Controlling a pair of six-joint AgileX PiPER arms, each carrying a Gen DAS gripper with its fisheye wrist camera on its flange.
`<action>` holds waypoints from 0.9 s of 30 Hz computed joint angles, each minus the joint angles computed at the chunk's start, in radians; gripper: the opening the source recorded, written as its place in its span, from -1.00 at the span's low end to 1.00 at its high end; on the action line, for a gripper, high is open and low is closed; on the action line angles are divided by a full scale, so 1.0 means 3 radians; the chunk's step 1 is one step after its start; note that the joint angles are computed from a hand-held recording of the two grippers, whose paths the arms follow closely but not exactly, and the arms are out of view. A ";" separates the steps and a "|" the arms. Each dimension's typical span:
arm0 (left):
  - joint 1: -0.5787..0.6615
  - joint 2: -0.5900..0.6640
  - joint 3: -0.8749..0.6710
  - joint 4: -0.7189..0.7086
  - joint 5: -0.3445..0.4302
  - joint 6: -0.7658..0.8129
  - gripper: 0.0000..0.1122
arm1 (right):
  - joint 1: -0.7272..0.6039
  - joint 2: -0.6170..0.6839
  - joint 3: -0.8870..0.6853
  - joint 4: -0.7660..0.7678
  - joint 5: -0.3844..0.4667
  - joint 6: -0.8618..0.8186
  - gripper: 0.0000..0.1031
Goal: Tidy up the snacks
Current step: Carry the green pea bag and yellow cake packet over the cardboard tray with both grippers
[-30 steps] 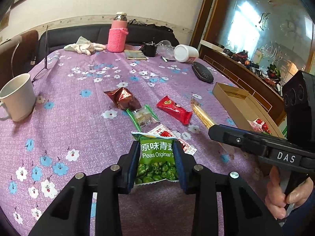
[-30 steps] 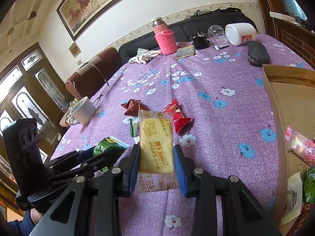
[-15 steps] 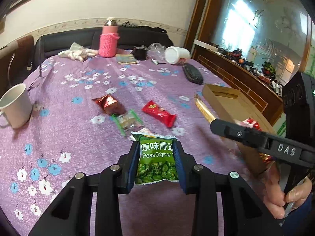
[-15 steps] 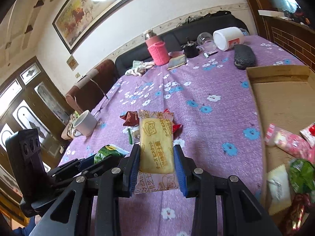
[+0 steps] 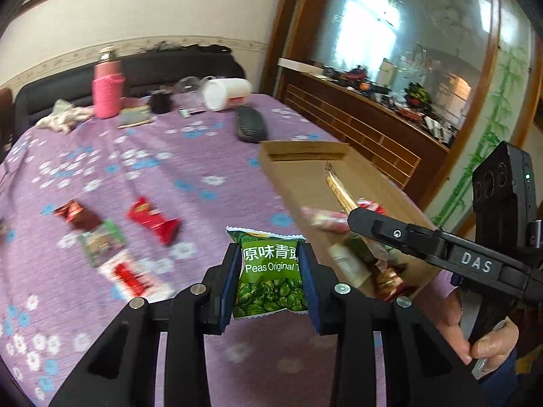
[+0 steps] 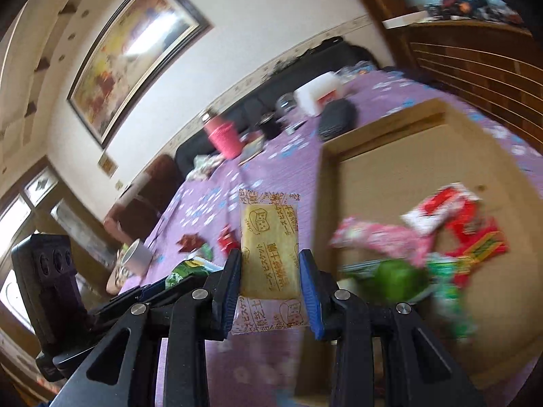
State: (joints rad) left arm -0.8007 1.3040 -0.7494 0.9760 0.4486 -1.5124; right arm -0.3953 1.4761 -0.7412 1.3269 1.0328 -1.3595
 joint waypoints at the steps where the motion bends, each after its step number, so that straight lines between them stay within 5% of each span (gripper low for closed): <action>1: -0.0030 0.0098 -0.0087 0.0011 -0.0021 -0.0006 -0.40 | -0.0085 0.0024 -0.0018 -0.0012 0.0016 -0.0001 -0.30; 11: -0.0293 0.0880 -0.0858 -0.0099 -0.0082 0.0284 -0.40 | -0.0658 0.0348 -0.0202 0.0035 -0.0030 0.0063 -0.30; 27: -0.0562 0.1599 -0.1383 0.0343 0.0191 0.0144 -0.40 | -0.0410 0.0254 -0.0134 -0.0073 -0.0847 0.0222 -0.30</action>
